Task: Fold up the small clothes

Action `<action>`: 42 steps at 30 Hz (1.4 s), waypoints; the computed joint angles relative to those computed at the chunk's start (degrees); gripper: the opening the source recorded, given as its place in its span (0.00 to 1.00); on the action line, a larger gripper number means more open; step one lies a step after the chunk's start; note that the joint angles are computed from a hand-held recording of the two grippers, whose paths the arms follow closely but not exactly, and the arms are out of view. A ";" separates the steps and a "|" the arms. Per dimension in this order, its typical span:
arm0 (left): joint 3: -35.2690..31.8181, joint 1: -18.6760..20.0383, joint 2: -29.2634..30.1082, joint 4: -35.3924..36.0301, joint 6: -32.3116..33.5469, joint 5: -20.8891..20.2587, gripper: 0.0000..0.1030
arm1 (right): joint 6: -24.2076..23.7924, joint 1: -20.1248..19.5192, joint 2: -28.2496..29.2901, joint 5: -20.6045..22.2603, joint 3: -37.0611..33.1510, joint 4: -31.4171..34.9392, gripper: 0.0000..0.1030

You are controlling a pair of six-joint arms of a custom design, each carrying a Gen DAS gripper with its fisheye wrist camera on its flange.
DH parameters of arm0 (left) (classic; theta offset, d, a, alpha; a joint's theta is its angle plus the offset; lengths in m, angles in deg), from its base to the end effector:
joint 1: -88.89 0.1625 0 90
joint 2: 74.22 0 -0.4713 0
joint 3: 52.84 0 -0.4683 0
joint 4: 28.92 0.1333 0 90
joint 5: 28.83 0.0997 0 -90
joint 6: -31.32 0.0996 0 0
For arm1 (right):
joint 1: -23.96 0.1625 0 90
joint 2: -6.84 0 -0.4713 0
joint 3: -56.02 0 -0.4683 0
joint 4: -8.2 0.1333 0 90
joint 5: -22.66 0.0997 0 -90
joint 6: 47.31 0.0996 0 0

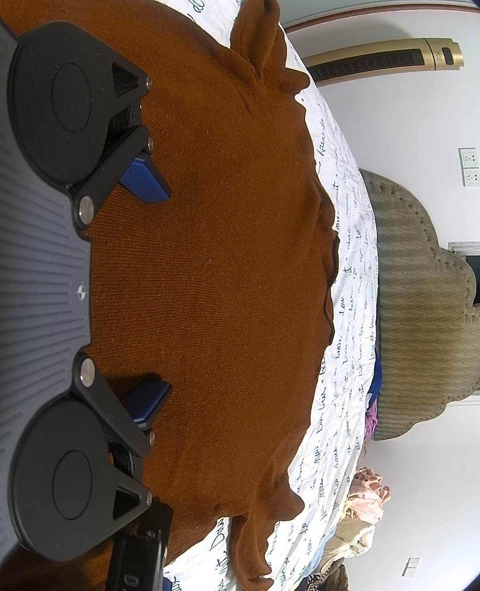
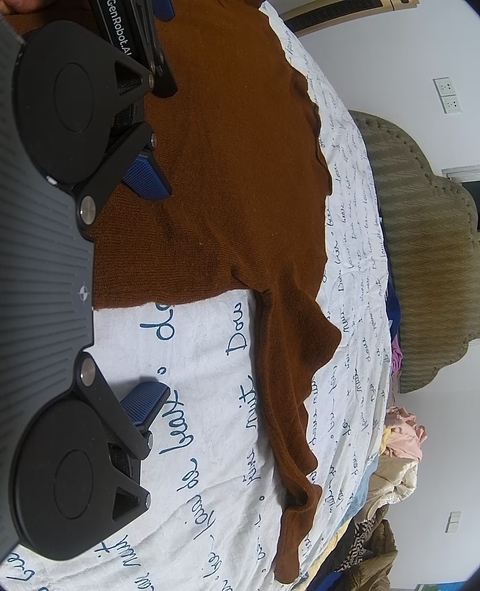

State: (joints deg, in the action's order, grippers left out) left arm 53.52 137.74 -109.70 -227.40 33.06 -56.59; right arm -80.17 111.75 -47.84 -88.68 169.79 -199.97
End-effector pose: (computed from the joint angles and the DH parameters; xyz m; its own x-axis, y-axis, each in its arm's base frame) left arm -0.2573 -0.6310 0.0177 -0.6898 -0.0819 -0.7193 0.5425 0.5993 -0.5886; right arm 0.0722 -0.6471 0.1831 -0.7825 0.0136 0.6225 -0.4818 0.6201 -0.6192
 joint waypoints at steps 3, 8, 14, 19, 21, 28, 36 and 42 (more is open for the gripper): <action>0.21 -0.20 -0.09 -0.24 -0.02 -0.01 1.00 | 0.55 -0.49 -1.76 1.83 0.92 2.02 1.00; 0.27 -1.04 -1.00 3.53 -3.27 -0.04 1.00 | -4.96 -1.82 -4.78 2.63 0.94 3.22 1.00; -1.99 -1.86 -0.16 6.20 -5.53 -2.75 1.00 | -4.31 -5.36 -9.81 1.97 -2.92 7.94 1.00; -4.85 -2.38 2.60 6.12 -1.76 -2.55 1.00 | 5.84 -10.67 -12.15 3.93 -8.62 14.36 0.99; -6.02 -2.48 3.61 7.38 -1.54 -2.27 1.00 | 12.04 -13.22 -12.91 7.13 -10.54 17.66 0.99; -7.99 -2.41 4.80 11.63 -3.87 -2.19 1.00 | 25.26 -19.96 -12.88 19.34 -14.58 20.24 0.93; -8.71 -2.35 5.87 11.28 -2.45 -1.82 1.00 | 33.32 -22.26 -9.56 25.58 -19.63 20.85 0.65; -8.82 -2.05 5.47 12.52 -3.40 -2.69 1.00 | 37.90 -23.18 -7.51 28.00 -21.73 20.58 0.19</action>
State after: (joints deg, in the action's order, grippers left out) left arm 44.70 135.69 -104.23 -214.88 29.65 -59.27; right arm -42.27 88.57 -55.35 -60.68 148.06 -179.39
